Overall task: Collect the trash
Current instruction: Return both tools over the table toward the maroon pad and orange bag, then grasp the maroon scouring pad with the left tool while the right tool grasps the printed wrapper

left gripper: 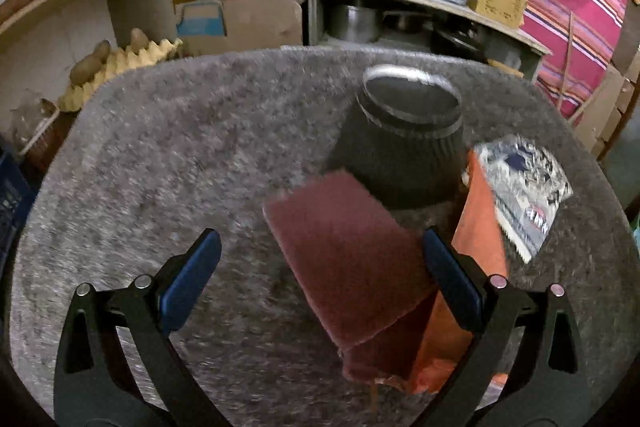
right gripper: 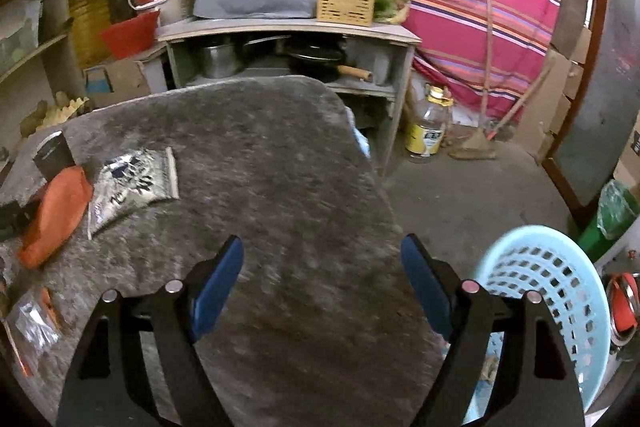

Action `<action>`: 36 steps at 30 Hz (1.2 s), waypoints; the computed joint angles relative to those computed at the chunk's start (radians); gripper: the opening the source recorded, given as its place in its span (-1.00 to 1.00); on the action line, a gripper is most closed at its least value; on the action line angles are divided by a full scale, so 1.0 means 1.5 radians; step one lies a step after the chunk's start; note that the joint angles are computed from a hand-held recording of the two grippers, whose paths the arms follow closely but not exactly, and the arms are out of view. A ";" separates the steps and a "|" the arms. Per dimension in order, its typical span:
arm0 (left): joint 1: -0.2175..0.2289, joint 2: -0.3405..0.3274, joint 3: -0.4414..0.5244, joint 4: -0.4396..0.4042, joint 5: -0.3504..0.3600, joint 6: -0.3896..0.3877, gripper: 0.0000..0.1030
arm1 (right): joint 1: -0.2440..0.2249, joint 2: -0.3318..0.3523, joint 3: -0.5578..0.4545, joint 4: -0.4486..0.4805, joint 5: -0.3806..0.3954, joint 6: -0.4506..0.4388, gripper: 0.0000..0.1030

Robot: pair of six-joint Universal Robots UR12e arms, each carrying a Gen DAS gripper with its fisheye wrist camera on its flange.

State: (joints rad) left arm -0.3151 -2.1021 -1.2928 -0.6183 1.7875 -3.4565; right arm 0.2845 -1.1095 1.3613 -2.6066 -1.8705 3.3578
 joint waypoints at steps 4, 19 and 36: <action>0.007 0.006 -0.013 0.022 -0.048 0.005 0.53 | 0.008 0.018 -0.028 0.012 0.011 -0.011 0.55; 0.018 0.048 -0.062 0.059 -0.047 0.056 0.33 | 0.030 0.083 -0.130 0.063 0.065 -0.019 0.55; 0.031 0.085 -0.104 0.087 0.005 0.054 0.33 | 0.034 0.146 -0.212 0.143 0.160 -0.036 -0.23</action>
State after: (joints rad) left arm -0.2680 -1.9740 -1.4495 -0.4877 1.7955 -3.3753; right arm 0.3351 -0.8909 1.0427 -2.3926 -1.6312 3.3035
